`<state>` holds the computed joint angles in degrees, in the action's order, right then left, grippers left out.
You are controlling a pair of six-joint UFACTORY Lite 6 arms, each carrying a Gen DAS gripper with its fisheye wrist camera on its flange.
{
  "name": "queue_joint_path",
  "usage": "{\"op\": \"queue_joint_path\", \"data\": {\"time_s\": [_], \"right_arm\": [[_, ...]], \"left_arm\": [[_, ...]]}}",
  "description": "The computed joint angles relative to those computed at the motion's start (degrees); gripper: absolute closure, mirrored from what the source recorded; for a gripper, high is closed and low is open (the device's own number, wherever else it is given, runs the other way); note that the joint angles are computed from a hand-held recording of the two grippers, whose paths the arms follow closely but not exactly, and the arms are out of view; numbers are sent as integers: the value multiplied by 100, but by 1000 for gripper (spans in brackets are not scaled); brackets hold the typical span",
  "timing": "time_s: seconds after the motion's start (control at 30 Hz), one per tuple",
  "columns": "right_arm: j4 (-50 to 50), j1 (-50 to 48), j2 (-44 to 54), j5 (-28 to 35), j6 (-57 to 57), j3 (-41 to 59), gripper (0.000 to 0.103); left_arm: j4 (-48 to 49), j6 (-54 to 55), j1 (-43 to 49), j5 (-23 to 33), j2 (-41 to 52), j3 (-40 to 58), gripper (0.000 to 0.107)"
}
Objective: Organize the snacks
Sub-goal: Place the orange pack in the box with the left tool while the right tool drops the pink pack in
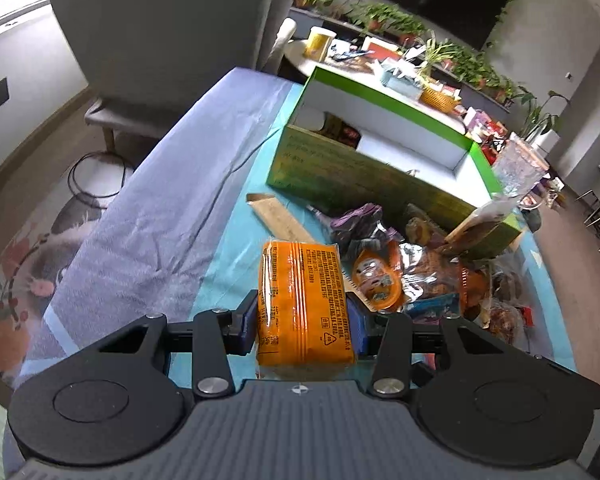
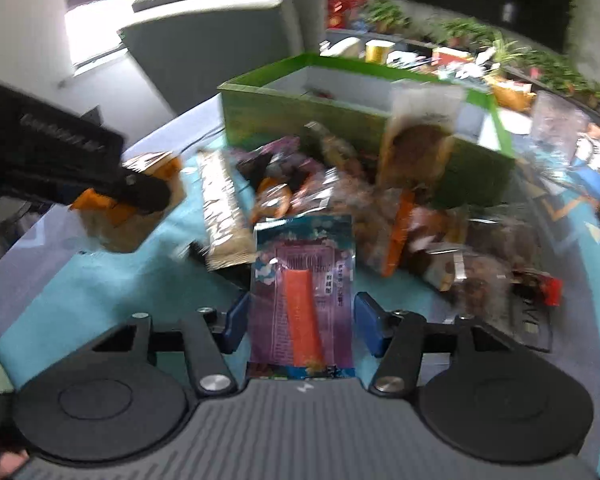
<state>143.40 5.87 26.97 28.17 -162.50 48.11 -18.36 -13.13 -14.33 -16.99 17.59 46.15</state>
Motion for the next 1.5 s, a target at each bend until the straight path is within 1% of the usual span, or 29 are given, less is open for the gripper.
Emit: {"op": "queue_joint_path", "data": {"time_s": [0.1,0.13,0.37,0.47,0.8,0.93,1.03,1.3,1.5], "right_arm": [[-917,-300,-142,149,1034,0,50],[-1023,-374,-205,220,1153,-38,50],[-1030,-695,-723,814,1211,-346,50],[-974,-751,-851,980,1191,-309,50],[-1017,-930,-549,1339,1717,680,50],[-1129,-959,-167,1305,2101,1328,50],[-1211,-960,147,1217,2388,1822,50],[-1367,-874,981,897,2943,3012,50],[-1894,-780,1732,501,3609,4055,50]], "left_arm": [[106,-102,-42,-26,-108,-56,66],[54,-40,-61,-35,-140,-65,66],[-328,451,-130,-117,-385,-86,66],[-757,1027,-195,-91,-356,145,66],[-1632,2716,-345,-164,131,1436,66],[-1983,3429,-376,-274,571,2094,66],[-2251,3937,-362,-255,968,2612,66],[-3004,5142,-240,216,2151,4223,66],[-4158,6499,-163,538,3084,5423,66]]}}
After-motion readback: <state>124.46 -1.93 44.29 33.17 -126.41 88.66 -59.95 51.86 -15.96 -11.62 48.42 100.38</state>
